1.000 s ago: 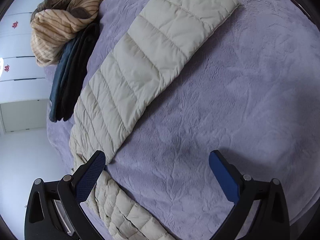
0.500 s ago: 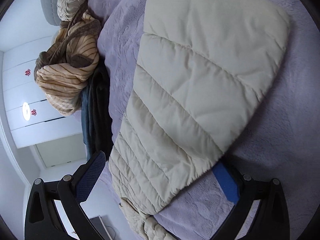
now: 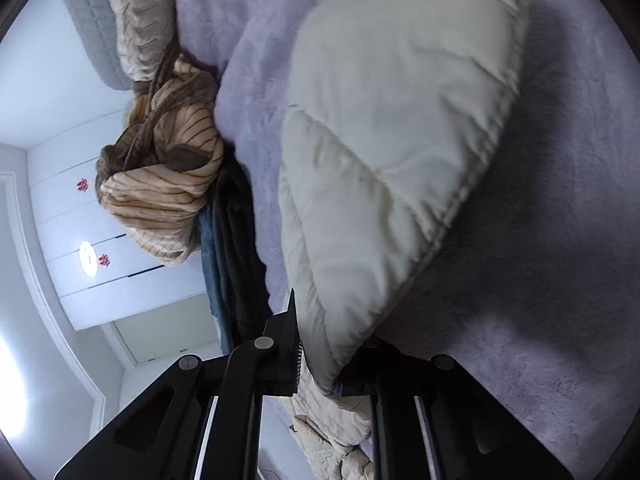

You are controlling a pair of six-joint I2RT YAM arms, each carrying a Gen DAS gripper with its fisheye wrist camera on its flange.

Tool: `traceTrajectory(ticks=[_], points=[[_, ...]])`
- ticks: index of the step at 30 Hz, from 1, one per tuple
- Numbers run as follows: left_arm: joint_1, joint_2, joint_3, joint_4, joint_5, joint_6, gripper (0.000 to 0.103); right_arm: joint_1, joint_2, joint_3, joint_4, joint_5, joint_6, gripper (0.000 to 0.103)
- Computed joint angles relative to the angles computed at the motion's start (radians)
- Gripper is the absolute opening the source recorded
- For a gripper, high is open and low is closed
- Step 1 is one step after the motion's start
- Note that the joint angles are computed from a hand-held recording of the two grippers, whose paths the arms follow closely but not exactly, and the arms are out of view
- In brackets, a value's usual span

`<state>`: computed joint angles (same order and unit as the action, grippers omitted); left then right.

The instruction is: Fold large clothes

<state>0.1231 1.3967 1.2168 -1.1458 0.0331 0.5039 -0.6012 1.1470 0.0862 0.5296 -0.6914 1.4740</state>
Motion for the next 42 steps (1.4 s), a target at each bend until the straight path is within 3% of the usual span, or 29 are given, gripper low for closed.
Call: traceTrajectory(ticks=[6, 12, 22, 32, 37, 42], points=[[0.086, 0.043, 0.033, 0.010, 0.025, 0.041, 0.102, 0.186, -0.093, 0.164, -0.151, 0.058, -0.080, 0.012], [0.200, 0.103, 0.083, 0.018, 0.054, 0.104, 0.102, 0.482, -0.008, 0.405, -0.255, 0.201, -0.172, 0.013], [0.409, 0.254, 0.213, 0.071, 0.079, 0.192, 0.102, 0.907, 0.371, 0.898, -0.454, 0.386, -0.386, 0.013], [0.518, 0.444, 0.389, 0.138, 0.102, 0.187, 0.102, 1.167, 0.850, 1.405, -0.710, 0.408, -0.555, 0.013], [0.532, 0.509, 0.415, 0.186, 0.110, 0.169, 0.102, 1.217, 1.022, 1.559, -0.820, 0.407, -0.594, 0.013], [0.532, 0.551, 0.431, 0.205, 0.130, 0.161, 0.102, 1.236, 1.066, 1.599, -0.861, 0.458, -0.571, 0.013]])
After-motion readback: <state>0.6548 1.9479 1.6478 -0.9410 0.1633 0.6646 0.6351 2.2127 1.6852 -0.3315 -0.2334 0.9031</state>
